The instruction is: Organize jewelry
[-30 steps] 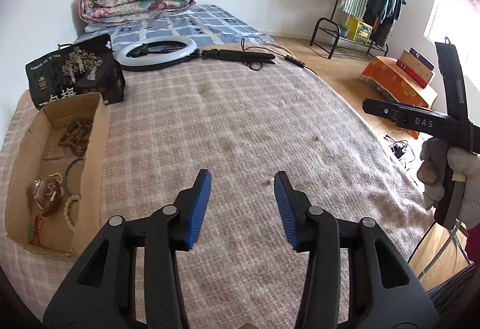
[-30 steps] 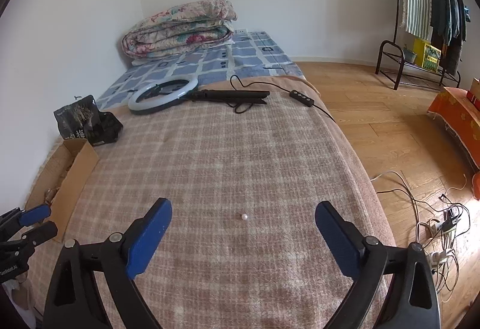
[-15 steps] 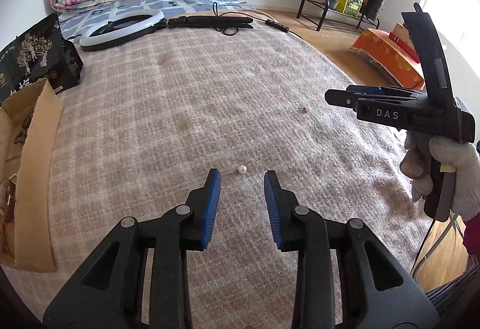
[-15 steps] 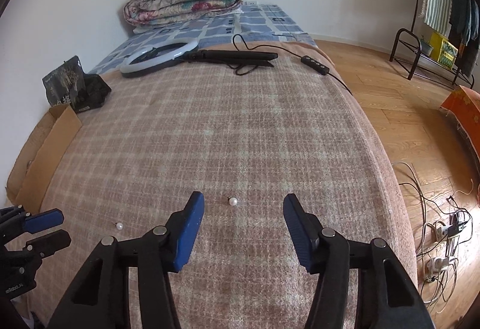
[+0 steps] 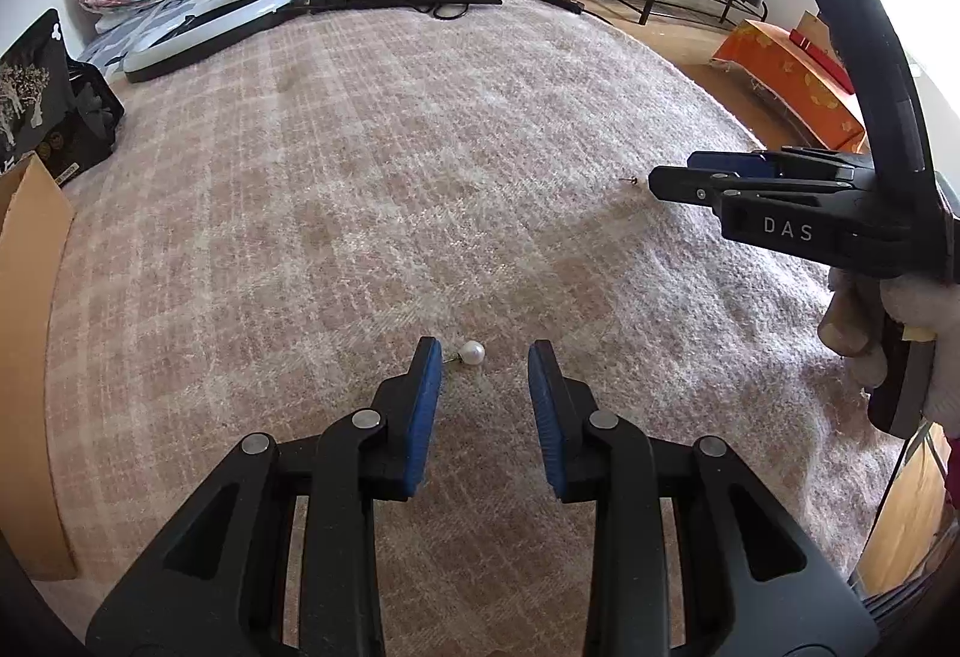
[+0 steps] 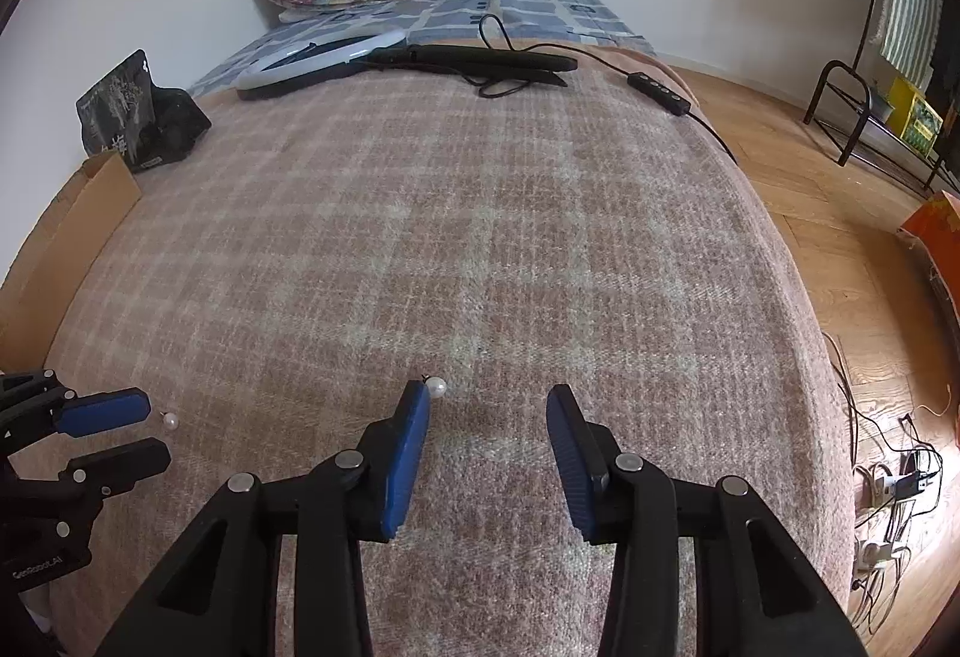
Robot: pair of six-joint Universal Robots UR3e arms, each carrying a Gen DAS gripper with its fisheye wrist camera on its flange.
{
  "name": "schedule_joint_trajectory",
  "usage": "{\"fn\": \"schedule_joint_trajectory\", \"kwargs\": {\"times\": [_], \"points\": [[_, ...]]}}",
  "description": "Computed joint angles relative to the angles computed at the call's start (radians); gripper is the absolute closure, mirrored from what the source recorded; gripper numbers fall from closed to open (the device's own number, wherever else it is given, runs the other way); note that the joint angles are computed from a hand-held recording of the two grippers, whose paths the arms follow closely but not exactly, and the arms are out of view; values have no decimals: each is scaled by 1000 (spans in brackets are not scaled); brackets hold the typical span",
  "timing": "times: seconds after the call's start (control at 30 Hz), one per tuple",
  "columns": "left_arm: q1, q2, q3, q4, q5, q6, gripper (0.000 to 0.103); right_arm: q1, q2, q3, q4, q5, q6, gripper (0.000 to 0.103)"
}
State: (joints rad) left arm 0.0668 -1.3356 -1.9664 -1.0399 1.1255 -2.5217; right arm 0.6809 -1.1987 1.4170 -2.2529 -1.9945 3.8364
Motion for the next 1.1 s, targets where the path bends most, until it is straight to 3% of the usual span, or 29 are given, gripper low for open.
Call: {"fn": "schedule_joint_trajectory", "kwargs": {"times": [0.47, 0.63, 0.83, 1.1], "points": [[-8, -16, -31, 61, 31, 1, 90, 14, 60, -58, -19, 2, -64, 75], [-1, -19, -31, 61, 24, 4, 92, 26, 102, -114, 9, 2, -90, 82], [2, -22, -33, 68, 13, -2, 95, 15, 91, -79, -41, 39, -95, 97], [32, -12, -32, 51, 1, -5, 102, 25, 92, -90, -43, 26, -91, 97]]}}
